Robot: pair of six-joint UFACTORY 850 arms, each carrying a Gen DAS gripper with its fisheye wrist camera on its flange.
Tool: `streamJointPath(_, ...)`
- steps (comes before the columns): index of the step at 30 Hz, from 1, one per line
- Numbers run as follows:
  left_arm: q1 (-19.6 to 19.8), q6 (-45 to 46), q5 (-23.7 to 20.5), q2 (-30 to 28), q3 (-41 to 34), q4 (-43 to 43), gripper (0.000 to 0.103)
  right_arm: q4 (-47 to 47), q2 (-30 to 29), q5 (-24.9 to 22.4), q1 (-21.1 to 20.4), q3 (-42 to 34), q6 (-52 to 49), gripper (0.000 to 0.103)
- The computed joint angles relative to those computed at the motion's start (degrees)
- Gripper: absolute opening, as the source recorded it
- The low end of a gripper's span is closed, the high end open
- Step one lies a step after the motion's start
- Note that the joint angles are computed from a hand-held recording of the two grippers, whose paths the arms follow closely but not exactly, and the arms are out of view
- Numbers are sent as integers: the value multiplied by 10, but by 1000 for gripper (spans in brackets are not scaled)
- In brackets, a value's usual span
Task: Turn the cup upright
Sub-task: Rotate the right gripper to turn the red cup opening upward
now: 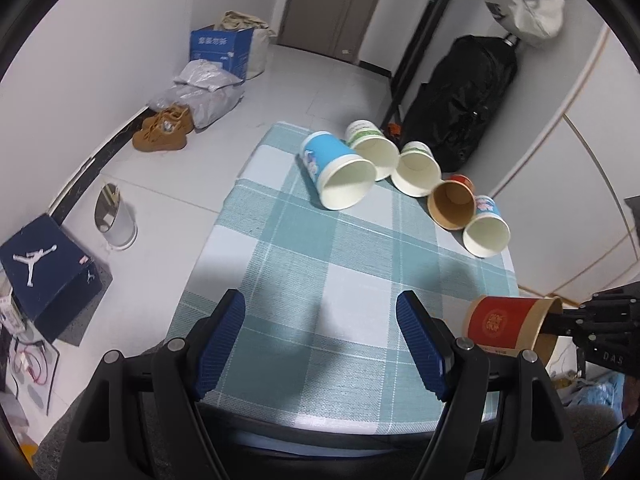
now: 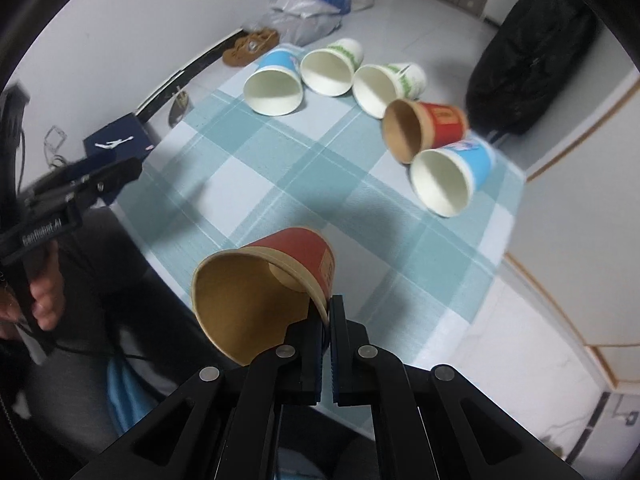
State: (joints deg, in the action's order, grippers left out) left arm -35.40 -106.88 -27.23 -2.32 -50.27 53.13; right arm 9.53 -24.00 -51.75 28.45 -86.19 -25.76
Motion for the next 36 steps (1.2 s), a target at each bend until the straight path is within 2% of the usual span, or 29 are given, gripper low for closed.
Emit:
streamJointPath(4, 6, 30, 6, -9, -6, -31, 74, 11, -59, -76, 2, -76, 20, 2)
streamJointPath(9, 8, 55, 1, -18, -17, -40, 74, 22, -117, -132, 9, -156, 57, 2)
streamJointPath(13, 21, 66, 23, -13, -8, -69, 74, 17, -153, -167, 18, -200, 80, 2)
streamJointPath(22, 24, 79, 26, -15, -11, -81, 74, 36, -188, -212, 22, -237, 71, 2)
streamJointPath(29, 31, 107, 35, -18, -12, -113, 74, 57, -205, -218, 18, -256, 80, 5)
streamJointPath(34, 29, 120, 32, -24, -19, -120, 74, 76, -194, -181, 10, -242, 68, 9)
streamJointPath(35, 27, 117, 32, -25, -21, -115, 74, 82, -188, -168, 9, -234, 67, 17)
streamJointPath(36, 26, 113, 32, -26, -21, -110, 74, 89, -176, -142, 5, -217, 65, 36)
